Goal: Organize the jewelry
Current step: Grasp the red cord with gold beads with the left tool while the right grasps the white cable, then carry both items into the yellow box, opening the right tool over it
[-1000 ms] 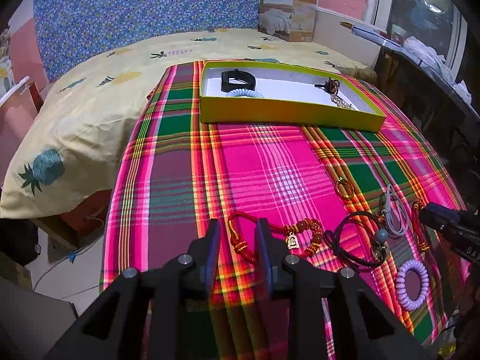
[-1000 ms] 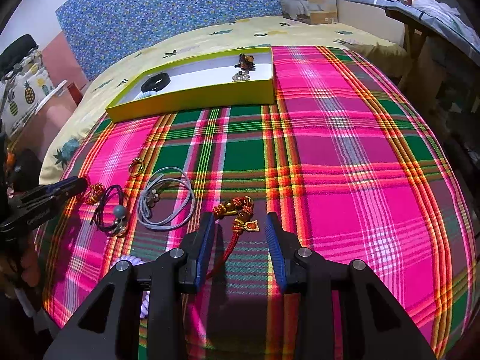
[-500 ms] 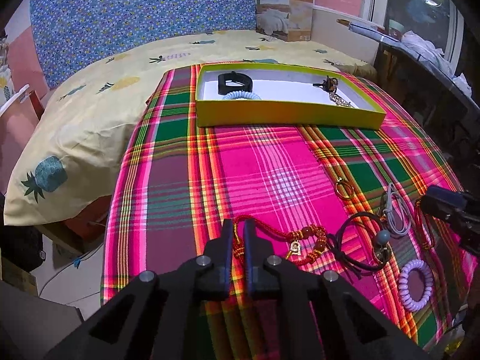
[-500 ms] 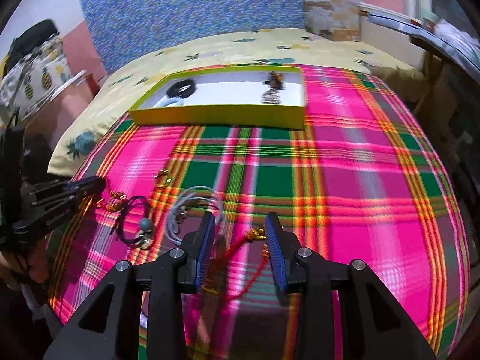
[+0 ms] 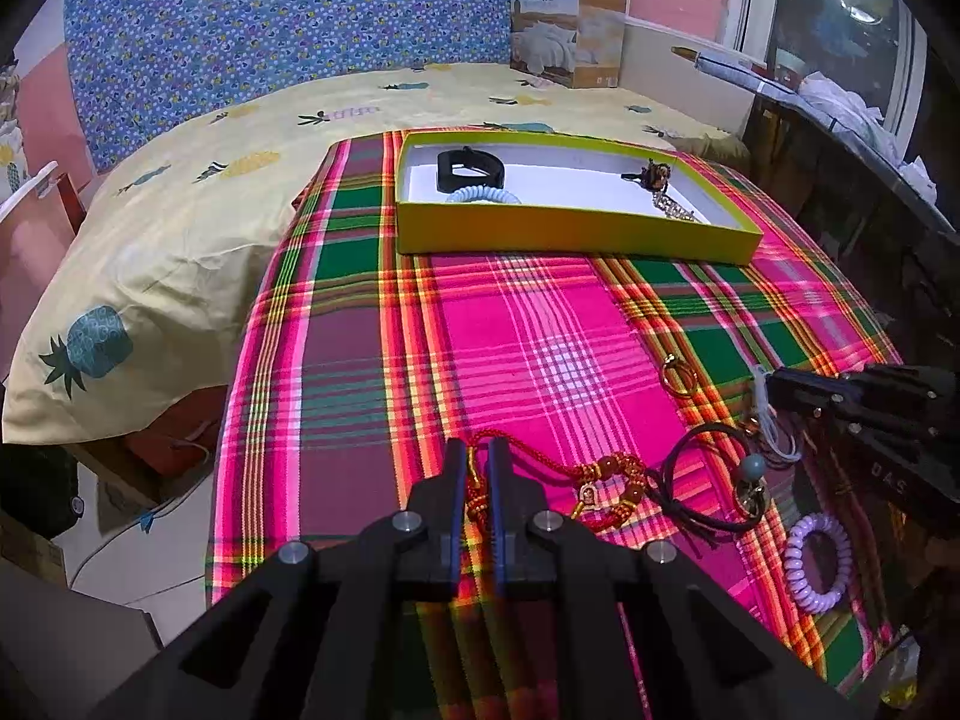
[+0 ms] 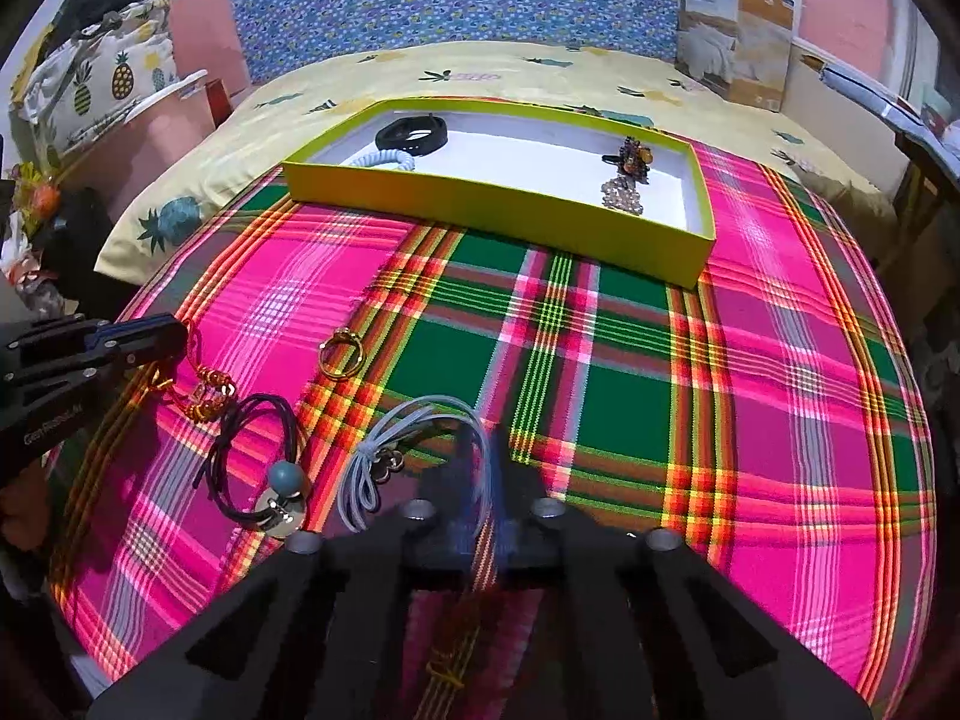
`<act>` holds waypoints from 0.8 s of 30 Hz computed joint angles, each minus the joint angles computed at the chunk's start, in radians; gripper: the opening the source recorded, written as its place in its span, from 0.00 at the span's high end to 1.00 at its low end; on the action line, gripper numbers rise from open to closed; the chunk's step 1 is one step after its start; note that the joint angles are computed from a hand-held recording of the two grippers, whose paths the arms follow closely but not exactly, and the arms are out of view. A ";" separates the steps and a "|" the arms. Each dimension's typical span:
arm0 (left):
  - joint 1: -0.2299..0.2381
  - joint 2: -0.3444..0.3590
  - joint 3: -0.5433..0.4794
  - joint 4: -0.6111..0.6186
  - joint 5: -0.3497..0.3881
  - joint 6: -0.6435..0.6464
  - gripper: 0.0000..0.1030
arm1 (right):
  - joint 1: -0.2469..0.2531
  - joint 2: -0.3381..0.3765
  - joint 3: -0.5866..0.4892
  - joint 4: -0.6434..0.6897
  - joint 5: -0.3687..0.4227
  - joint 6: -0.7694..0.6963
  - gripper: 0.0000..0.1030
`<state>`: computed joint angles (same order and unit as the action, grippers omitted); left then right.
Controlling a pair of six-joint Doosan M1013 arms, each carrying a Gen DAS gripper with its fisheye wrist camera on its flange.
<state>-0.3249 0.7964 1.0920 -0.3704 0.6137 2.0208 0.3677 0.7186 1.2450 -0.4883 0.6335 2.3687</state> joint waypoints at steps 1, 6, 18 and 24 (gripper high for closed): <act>0.001 -0.001 0.000 -0.006 0.000 0.004 0.93 | 0.000 -0.002 0.003 -0.002 -0.004 0.006 0.99; 0.005 -0.013 0.008 -0.054 -0.007 0.044 0.93 | 0.003 -0.019 0.024 -0.033 -0.027 0.053 0.99; 0.015 -0.035 0.005 -0.150 -0.018 0.118 0.93 | 0.009 -0.065 0.067 -0.142 -0.091 0.190 0.99; 0.014 -0.030 -0.019 -0.168 -0.009 0.137 0.93 | 0.008 -0.068 0.056 -0.159 -0.095 0.196 0.99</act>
